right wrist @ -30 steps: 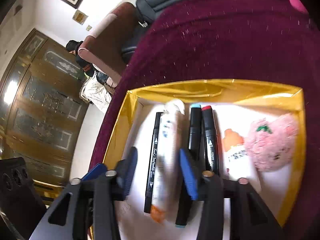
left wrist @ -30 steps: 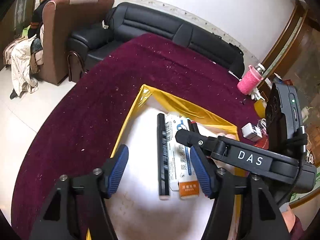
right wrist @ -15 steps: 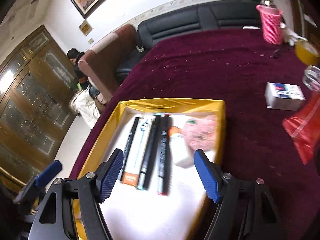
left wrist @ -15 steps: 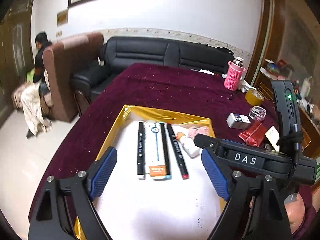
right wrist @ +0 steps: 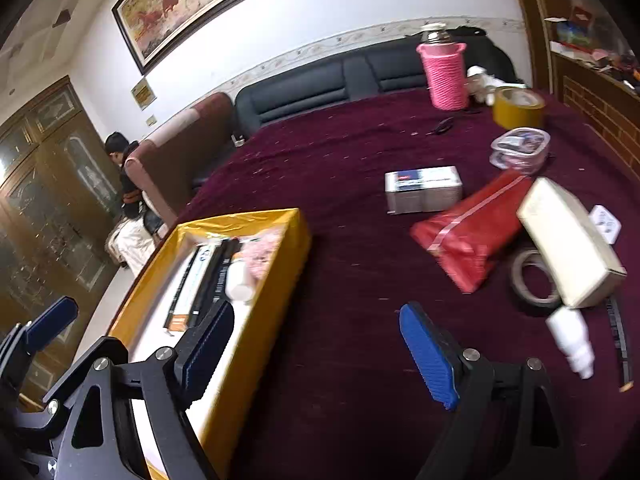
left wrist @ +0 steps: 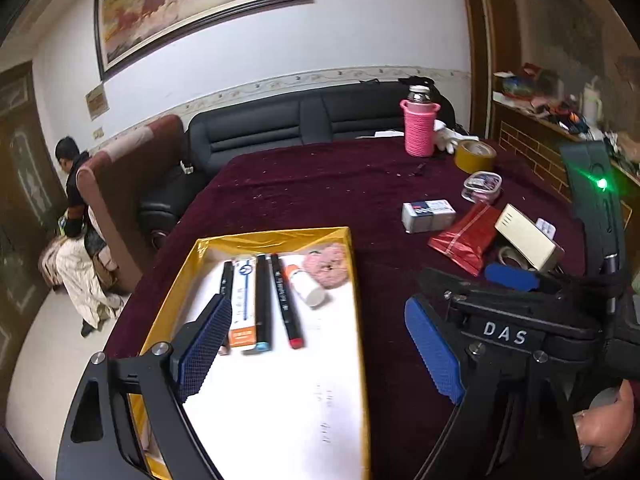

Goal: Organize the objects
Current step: 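Withdraw both tools from the tray toward the table items, then grasp the white medicine box with left tool while right grasps a black marker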

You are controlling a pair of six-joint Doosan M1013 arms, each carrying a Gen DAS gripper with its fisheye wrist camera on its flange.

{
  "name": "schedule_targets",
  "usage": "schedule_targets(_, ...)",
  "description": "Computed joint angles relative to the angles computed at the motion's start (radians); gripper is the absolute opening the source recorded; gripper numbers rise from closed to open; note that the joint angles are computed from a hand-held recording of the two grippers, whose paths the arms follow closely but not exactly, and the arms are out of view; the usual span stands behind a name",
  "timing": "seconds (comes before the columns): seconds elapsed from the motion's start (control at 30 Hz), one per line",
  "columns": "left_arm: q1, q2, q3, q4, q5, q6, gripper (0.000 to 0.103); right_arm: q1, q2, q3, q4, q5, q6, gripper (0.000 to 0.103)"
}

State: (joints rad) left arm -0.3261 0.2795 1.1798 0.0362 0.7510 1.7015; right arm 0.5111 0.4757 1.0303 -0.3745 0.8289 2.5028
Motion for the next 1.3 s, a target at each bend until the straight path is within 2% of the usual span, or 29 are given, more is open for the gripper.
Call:
schedule_targets(0.27, -0.052, 0.01, -0.007, 0.046, 0.028, 0.022, 0.088, -0.018, -0.071, 0.113, -0.068, -0.037, 0.099, 0.091)
schedule_targets(0.4, -0.066, 0.025, -0.025, 0.029, 0.066, 0.049, 0.088, -0.035, -0.102, 0.16, -0.089, -0.05, 0.147, 0.091)
schedule_targets(0.47, -0.066, 0.039, -0.041, -0.006, 0.098, 0.07, 0.088, -0.043, -0.115, 0.181, -0.104, -0.057, 0.174, 0.092)
schedule_targets(0.63, -0.031, 0.108, -0.135, -0.192, 0.253, 0.118, 0.088, -0.07, -0.144, 0.22, -0.166, -0.063, 0.25, 0.092)
schedule_targets(0.77, -0.003, 0.165, -0.211, -0.289, 0.328, 0.092, 0.088, -0.097, -0.17, 0.262, -0.322, -0.045, 0.422, 0.092)
schedule_targets(0.9, -0.005, 0.228, -0.309, -0.321, 0.349, 0.121, 0.088, -0.131, -0.184, 0.297, -0.409, -0.05, 0.556, 0.093)
schedule_targets(1.07, -0.027, 0.339, -0.482, -0.324, 0.382, 0.242, 0.088, -0.165, -0.197, 0.341, -0.379, -0.092, 0.619, 0.093)
schedule_targets(1.13, -0.039, 0.418, -0.61, -0.31, 0.451, 0.274, 0.088, -0.176, -0.199, 0.343, -0.324, -0.097, 0.594, 0.093)
schedule_targets(1.3, -0.071, 0.561, -0.846, -0.22, 0.575, 0.393, 0.088, -0.179, -0.209, 0.356, -0.333, -0.106, 0.626, 0.093)
